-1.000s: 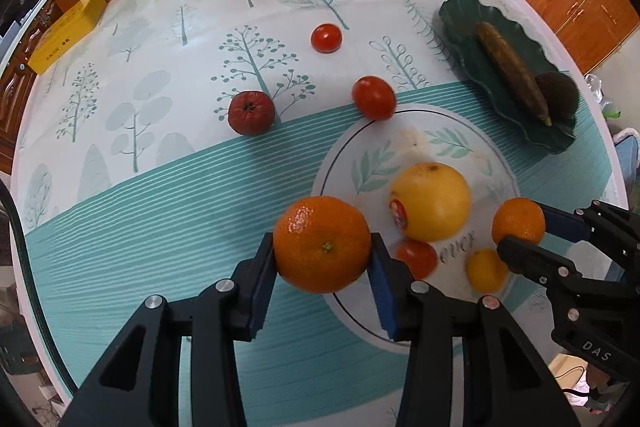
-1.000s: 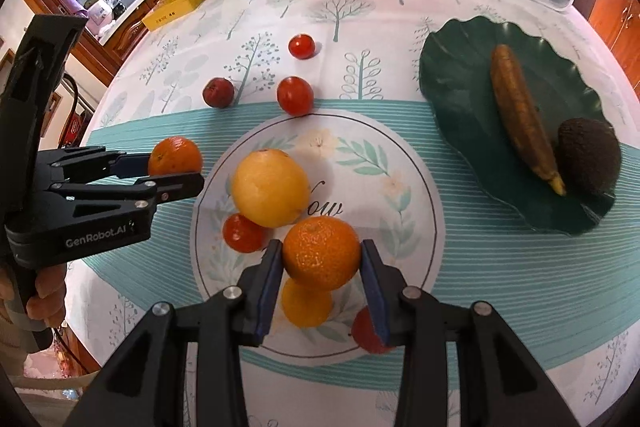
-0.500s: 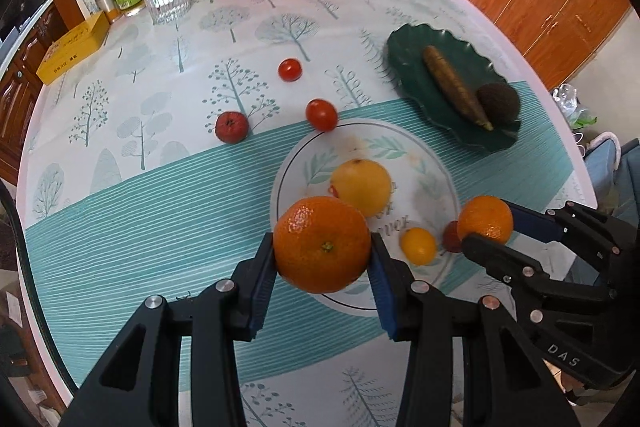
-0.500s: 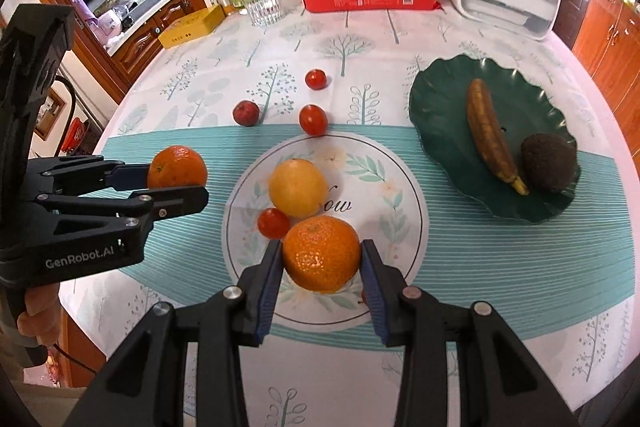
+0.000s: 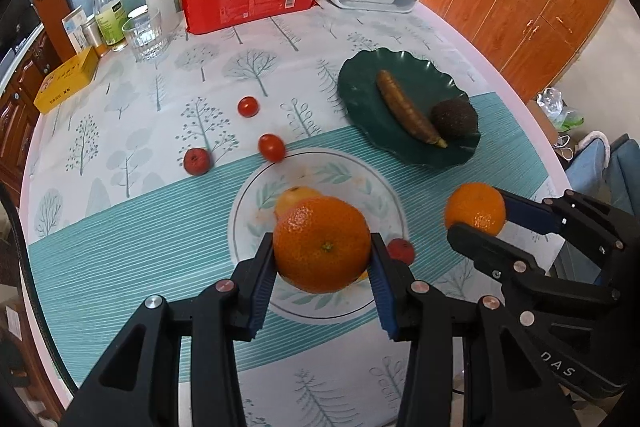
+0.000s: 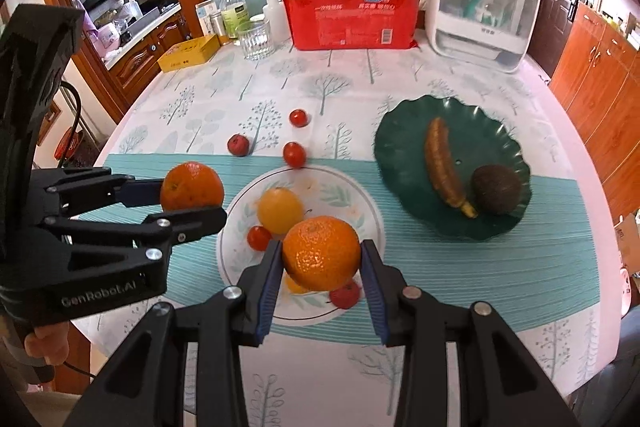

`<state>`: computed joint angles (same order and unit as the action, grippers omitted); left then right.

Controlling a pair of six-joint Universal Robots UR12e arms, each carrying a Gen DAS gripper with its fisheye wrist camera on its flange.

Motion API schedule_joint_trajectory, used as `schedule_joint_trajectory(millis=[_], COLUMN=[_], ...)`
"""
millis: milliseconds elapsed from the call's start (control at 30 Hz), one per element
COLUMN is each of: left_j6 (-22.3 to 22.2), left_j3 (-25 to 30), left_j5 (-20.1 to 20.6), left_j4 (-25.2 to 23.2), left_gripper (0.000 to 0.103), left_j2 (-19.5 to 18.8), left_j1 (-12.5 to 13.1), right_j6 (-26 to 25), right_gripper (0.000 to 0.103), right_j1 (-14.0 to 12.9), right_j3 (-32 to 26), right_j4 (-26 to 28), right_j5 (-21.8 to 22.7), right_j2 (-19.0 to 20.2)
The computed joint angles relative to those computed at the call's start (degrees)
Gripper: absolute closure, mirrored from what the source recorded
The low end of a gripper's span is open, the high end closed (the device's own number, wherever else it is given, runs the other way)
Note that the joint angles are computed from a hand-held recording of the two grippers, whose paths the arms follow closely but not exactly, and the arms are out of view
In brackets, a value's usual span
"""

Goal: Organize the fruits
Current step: 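Carry both oranges onto the green plate and open both grippers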

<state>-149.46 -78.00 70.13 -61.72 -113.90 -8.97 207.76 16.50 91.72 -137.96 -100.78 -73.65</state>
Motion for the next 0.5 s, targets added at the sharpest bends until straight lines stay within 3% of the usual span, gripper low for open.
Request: schedule_joint_trajectory(millis=[500], left_j6=[-14.5], left_j3=[3.6], left_j5=[8.8], left_j4=[4.8], left_gripper=[0.060], left_j2=[-2.7], left_j1=[-7.2], right_j6=[-10.1], right_gripper=[0.064], right_j1=[-8.2], right_j3=[5.0], right_j4=[-2.6], right_j5=[3.5], right_j2=[-3.9])
